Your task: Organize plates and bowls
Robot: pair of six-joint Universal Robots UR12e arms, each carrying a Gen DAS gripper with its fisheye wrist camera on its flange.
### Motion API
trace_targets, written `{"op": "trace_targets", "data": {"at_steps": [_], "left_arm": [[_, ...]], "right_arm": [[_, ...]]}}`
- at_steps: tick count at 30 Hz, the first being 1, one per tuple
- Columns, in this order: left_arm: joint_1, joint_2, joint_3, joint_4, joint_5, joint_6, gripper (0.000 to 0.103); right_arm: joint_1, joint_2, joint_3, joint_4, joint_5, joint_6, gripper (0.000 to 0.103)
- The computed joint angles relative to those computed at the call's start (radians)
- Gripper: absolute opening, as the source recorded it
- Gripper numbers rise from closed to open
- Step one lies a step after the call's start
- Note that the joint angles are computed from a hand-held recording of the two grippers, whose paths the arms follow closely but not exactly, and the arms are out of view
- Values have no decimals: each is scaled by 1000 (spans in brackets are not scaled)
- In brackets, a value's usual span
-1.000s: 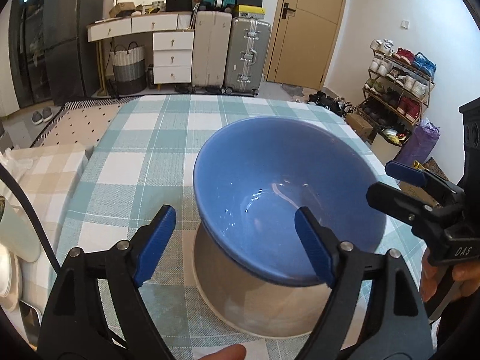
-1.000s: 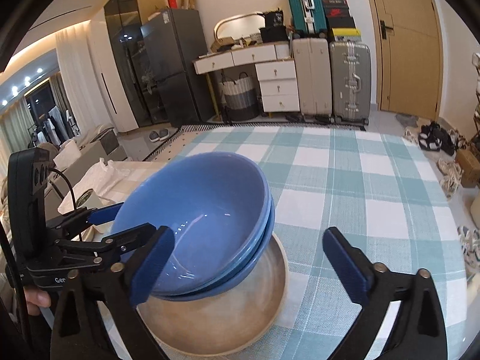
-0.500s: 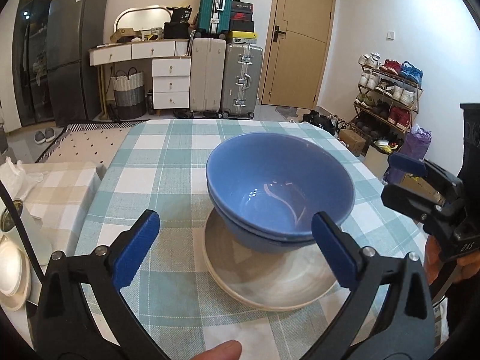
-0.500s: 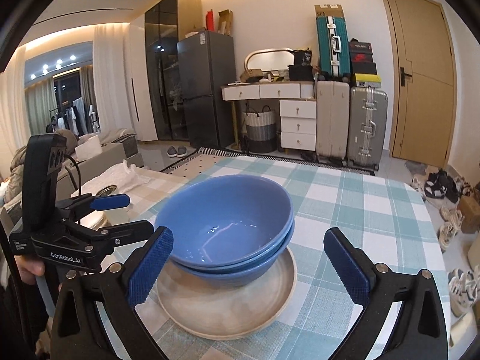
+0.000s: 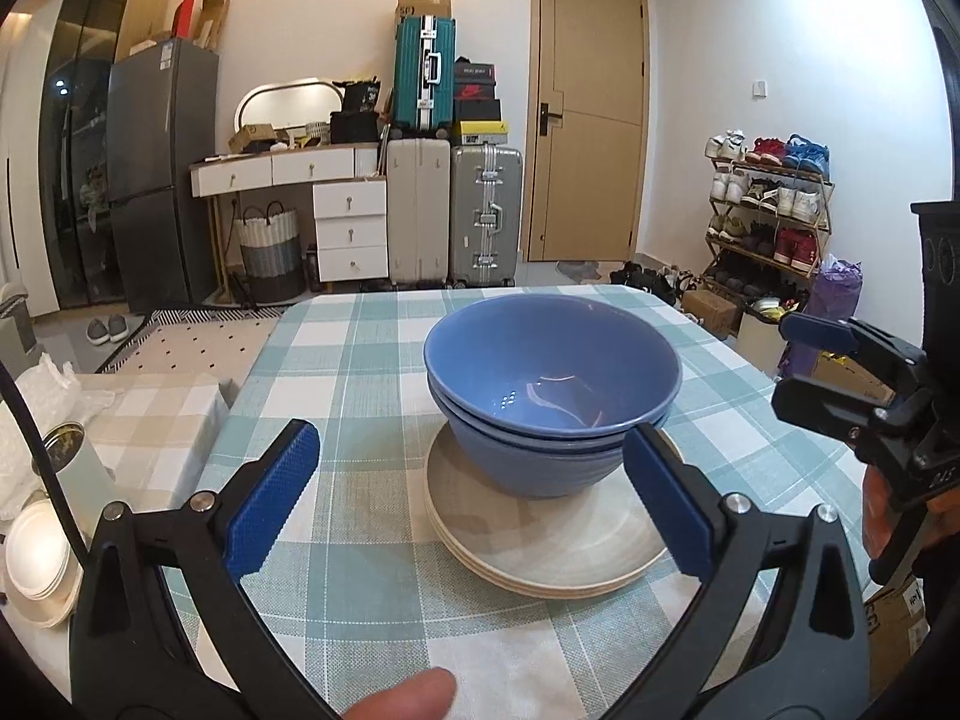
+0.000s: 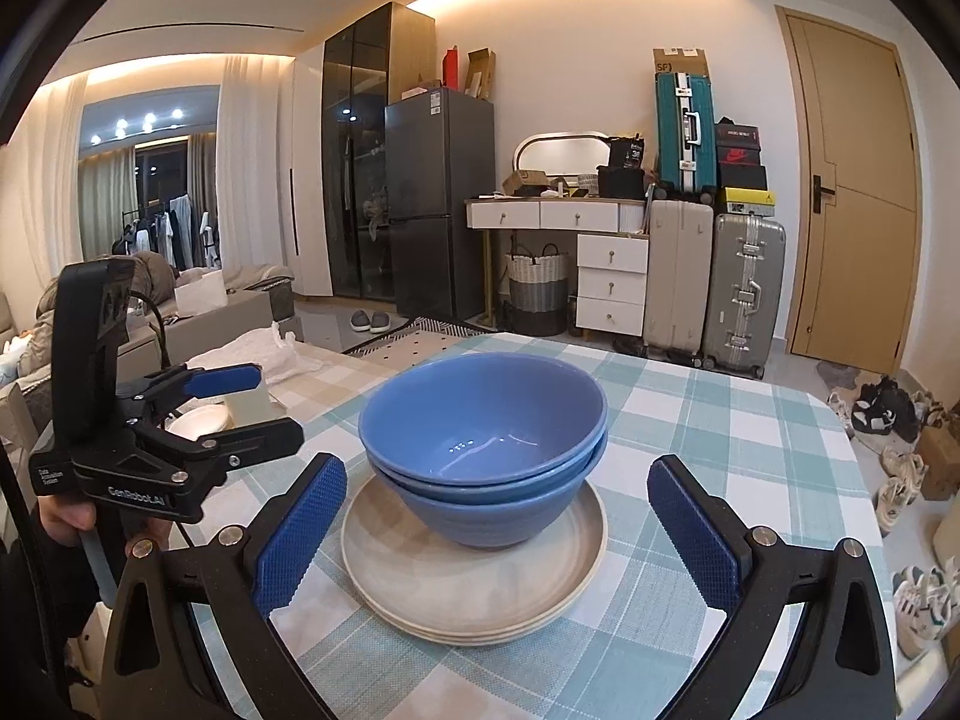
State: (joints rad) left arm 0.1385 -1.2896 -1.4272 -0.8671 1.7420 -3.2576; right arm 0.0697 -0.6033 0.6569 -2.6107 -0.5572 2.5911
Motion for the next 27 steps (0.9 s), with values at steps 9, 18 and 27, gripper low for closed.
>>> {"op": "trace_targets", "data": {"at_steps": [9, 18, 27], "left_arm": [[-14, 21, -53, 80, 34, 17, 101], [-3, 13, -100, 141, 28, 21, 101], [7, 4, -130, 196, 12, 20, 101]], "right_arm": [[-11, 5, 34, -42, 12, 14, 102], [-9, 37, 3, -26, 4, 2, 102], [-9, 67, -29, -38, 40, 30, 102]]}}
